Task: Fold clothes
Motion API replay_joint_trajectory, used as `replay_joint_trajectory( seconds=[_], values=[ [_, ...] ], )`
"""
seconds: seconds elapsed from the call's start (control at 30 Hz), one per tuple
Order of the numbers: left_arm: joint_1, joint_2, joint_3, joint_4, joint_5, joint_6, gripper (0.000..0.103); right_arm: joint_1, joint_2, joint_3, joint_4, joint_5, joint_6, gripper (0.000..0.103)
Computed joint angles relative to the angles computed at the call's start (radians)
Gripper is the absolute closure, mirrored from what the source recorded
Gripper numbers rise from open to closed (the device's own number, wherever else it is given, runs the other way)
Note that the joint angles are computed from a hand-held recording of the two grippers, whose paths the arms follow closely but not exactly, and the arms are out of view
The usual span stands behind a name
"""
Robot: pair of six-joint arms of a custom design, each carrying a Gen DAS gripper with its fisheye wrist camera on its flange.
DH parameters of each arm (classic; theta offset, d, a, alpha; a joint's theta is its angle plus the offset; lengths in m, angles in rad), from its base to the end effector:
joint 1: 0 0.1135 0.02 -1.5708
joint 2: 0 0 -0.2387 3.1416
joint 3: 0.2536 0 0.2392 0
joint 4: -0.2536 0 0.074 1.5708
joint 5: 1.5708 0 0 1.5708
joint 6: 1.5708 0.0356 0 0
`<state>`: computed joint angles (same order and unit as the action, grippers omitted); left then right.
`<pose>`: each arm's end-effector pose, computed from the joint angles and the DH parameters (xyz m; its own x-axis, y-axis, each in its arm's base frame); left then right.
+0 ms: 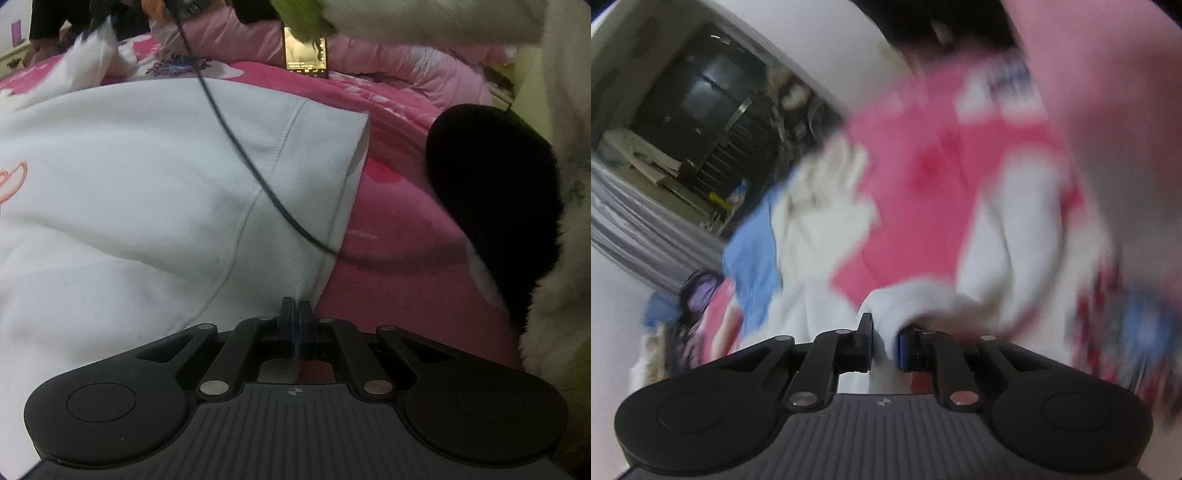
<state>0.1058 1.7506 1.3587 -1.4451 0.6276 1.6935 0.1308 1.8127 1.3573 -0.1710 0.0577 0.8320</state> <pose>0.2732 0.0080 0.2162 -0.1199 0.7951 -0.5945 0.9814 0.0046 -0.1917 0.3971 0.0502 0.2331 -0.4534 0.6848 -0.5705 0.3732 0.7272 0.5762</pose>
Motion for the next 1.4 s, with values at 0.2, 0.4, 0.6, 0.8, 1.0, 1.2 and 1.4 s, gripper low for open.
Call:
replay_joint_trajectory(
  seconds=[0.2, 0.4, 0.6, 0.8, 1.0, 1.2, 1.4],
  values=[
    [0.003, 0.008, 0.008, -0.012, -0.002, 0.016, 0.103, -0.037, 0.215, 0.383, -0.213, 0.248, -0.251, 0.089],
    [-0.004, -0.006, -0.003, -0.005, -0.007, 0.02, 0.103, -0.049, 0.437, 0.655, -0.307, 0.345, -0.381, 0.089],
    [0.0, -0.015, -0.005, -0.007, -0.01, 0.03, 0.103, -0.049, 0.662, 0.967, -0.633, 0.433, -0.489, 0.081],
    [0.008, -0.032, -0.025, 0.008, 0.002, 0.049, 0.103, -0.027, 0.515, 0.969, -0.857, 0.266, -0.532, 0.053],
    [0.024, -0.085, -0.085, 0.048, 0.024, 0.112, 0.103, 0.093, 0.001, 0.557, -0.851, 0.293, -0.566, 0.053],
    [0.042, -0.13, -0.119, 0.072, 0.038, 0.167, 0.103, 0.113, -0.57, 0.282, -0.919, 0.209, -0.292, 0.061],
    [0.051, -0.184, -0.162, 0.098, 0.043, 0.191, 0.103, 0.313, -0.811, -0.043, -1.017, 0.07, 0.053, 0.068]
  ],
)
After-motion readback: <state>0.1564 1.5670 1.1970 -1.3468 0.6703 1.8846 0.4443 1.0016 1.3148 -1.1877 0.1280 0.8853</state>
